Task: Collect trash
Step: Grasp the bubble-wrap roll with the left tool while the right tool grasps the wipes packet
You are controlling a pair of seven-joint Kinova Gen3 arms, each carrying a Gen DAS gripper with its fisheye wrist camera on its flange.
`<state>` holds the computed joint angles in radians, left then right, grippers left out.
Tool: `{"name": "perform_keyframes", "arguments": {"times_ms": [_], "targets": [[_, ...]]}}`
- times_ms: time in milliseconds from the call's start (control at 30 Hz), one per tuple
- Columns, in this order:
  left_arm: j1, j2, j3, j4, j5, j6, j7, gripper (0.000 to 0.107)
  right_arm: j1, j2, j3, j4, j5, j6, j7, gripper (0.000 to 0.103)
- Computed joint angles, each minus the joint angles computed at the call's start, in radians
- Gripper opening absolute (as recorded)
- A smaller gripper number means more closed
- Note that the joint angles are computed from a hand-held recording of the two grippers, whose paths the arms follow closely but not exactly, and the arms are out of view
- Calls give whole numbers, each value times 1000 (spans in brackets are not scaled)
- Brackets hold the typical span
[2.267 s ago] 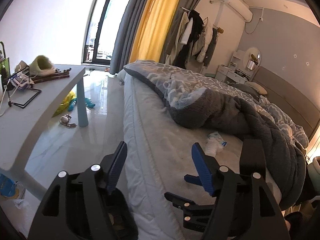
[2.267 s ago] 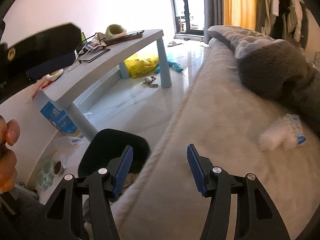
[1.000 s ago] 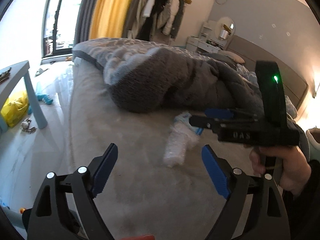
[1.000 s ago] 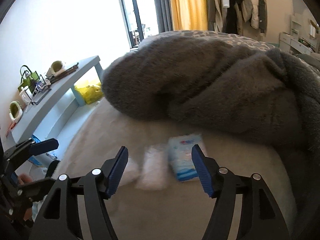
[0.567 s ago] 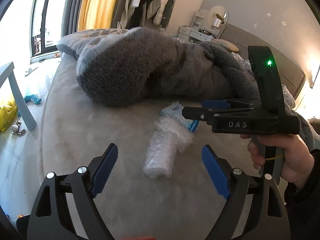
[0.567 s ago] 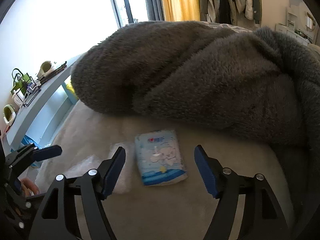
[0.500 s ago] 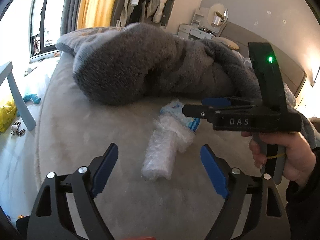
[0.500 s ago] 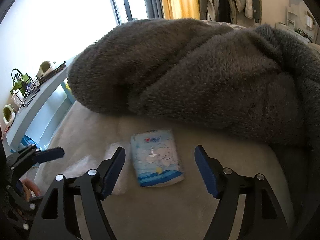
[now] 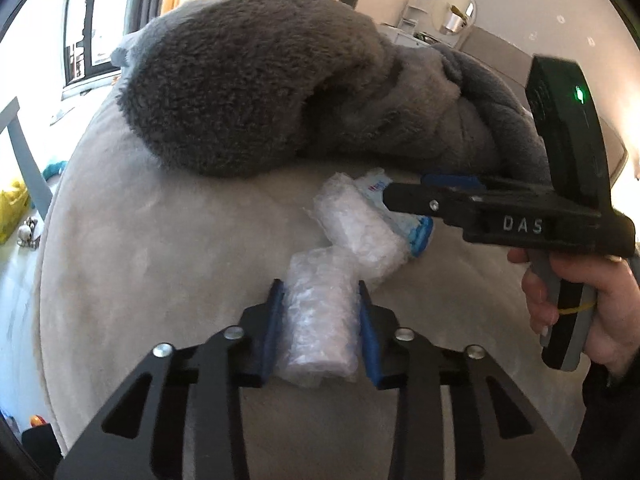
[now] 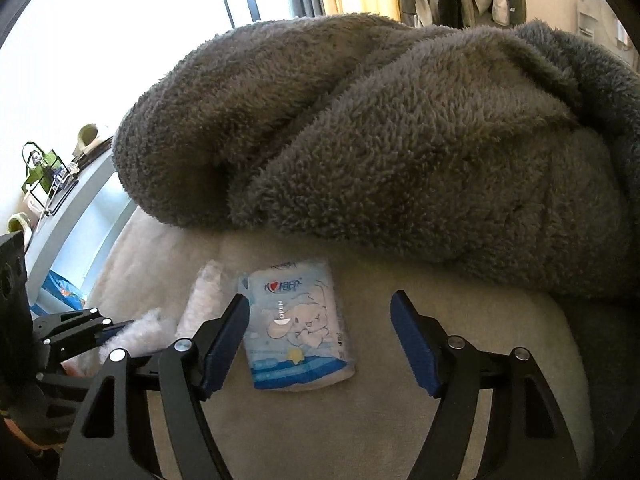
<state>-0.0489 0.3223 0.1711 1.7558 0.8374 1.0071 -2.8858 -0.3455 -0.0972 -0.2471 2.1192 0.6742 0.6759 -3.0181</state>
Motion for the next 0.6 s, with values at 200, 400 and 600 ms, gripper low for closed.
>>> {"name": "perform_keyframes", "arguments": {"times_ms": [200, 400, 600], "targets": [[-45, -12, -13, 8, 45, 35, -34, 35, -21, 44, 9, -16, -7, 0, 15, 74], [-80, -24, -38, 1, 67, 77, -52, 35, -54, 74, 23, -31, 3, 15, 10, 57], [-94, -58, -58, 11, 74, 83, -60, 35, -111, 104, 15, -79, 15, 94, -37, 50]]}}
